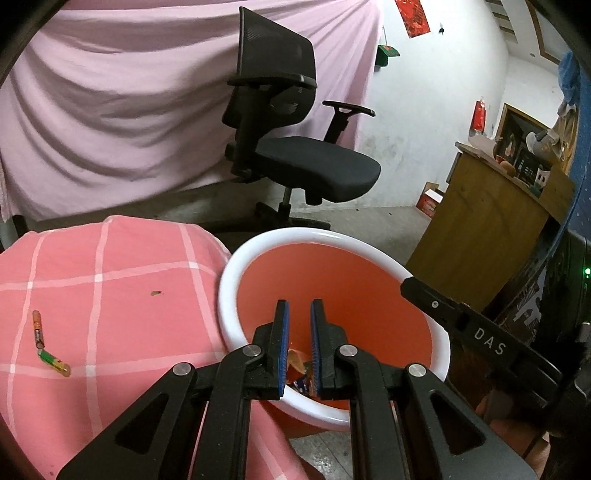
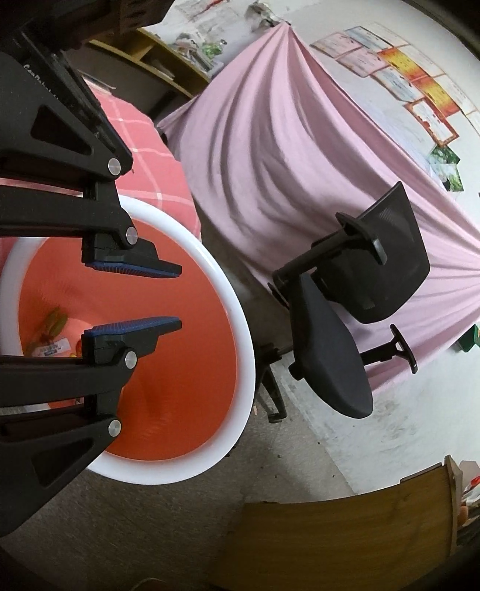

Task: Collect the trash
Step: 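Move both open tools back over the table toward the batteries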

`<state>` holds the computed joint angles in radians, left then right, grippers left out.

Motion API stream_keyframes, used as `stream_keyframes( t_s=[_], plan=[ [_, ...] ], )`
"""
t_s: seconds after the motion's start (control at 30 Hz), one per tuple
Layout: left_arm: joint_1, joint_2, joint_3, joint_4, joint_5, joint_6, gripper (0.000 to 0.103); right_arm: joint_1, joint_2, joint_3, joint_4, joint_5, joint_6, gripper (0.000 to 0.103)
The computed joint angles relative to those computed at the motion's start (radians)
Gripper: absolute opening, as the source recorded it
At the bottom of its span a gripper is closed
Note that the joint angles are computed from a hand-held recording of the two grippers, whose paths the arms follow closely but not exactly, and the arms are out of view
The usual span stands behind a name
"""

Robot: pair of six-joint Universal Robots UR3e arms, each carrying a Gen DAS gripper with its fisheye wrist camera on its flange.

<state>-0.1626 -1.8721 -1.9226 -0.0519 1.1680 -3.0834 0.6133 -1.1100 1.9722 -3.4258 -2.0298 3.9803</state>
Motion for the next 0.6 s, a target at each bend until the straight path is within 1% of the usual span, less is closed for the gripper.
stream_keyframes(
  t_s=[0.17, 0.33, 0.43, 0.5, 0.53, 0.57, 0.6],
  plan=[
    [0.007, 0.007, -0.01, 0.005, 0.006, -0.005, 0.008, -0.001, -0.003, 0.004, 0.0, 0.002, -0.004, 0.02],
    [0.011, 0.029, -0.02, -0.011, 0.036, -0.016, 0.008, 0.0, -0.001, 0.003, -0.005, -0.005, -0.005, 0.021],
    [0.041, 0.075, -0.053, -0.011, 0.045, -0.01, 0.009, 0.009, 0.007, -0.011, -0.019, -0.022, -0.01, 0.033],
    [0.07, 0.11, -0.084, -0.001, 0.039, -0.014, 0.009, 0.025, 0.017, -0.033, -0.024, -0.043, -0.021, 0.034],
    [0.088, 0.133, -0.102, 0.004, 0.037, -0.017, 0.01, 0.035, 0.023, -0.05, -0.02, -0.056, -0.024, 0.035],
    [0.104, 0.152, -0.119, 0.01, 0.033, -0.018, 0.019, 0.051, 0.032, -0.069, -0.025, -0.081, -0.029, 0.039],
    [0.128, 0.179, -0.147, 0.027, 0.025, -0.022, 0.025, 0.061, 0.04, -0.09, -0.024, -0.099, -0.032, 0.043]
  ],
)
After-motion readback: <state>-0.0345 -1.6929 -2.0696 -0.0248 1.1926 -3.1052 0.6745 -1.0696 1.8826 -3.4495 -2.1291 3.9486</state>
